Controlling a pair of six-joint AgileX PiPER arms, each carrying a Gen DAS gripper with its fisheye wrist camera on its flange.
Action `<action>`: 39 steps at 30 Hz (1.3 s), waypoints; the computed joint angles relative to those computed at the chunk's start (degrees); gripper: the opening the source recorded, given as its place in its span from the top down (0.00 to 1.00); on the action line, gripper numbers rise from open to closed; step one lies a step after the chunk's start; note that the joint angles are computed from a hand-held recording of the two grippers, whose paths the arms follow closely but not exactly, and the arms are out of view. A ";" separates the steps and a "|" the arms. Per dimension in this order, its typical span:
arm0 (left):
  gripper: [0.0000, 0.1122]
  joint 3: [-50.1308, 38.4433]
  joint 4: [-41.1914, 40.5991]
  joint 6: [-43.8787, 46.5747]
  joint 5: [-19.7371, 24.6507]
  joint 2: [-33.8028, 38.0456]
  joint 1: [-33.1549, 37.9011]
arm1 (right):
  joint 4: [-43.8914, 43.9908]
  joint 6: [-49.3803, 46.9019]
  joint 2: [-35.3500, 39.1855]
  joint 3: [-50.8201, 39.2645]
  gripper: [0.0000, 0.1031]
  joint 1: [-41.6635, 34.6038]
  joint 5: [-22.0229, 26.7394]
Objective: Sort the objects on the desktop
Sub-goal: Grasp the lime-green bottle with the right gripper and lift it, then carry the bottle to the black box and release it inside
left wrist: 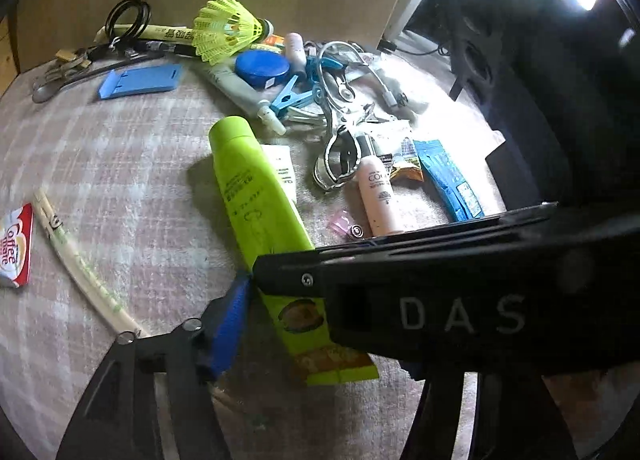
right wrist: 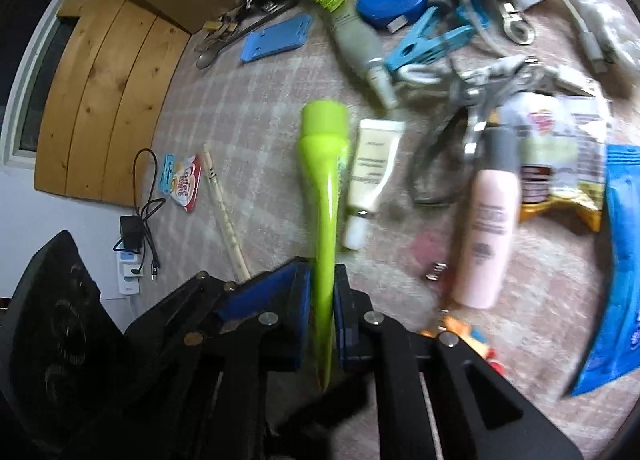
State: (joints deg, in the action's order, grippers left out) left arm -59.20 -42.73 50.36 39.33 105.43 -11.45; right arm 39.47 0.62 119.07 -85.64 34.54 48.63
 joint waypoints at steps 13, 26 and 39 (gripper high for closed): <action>0.58 0.02 0.91 -2.20 4.30 -8.21 -4.46 | -3.43 4.82 -13.68 10.55 0.92 0.25 -4.38; 0.58 -1.17 0.34 -8.17 4.38 -12.13 -24.94 | -10.11 9.63 -40.48 34.25 0.92 -12.54 -4.20; 0.58 -10.64 3.29 -18.33 2.86 -6.61 -43.24 | -14.60 4.69 -60.46 43.97 0.92 -36.75 10.39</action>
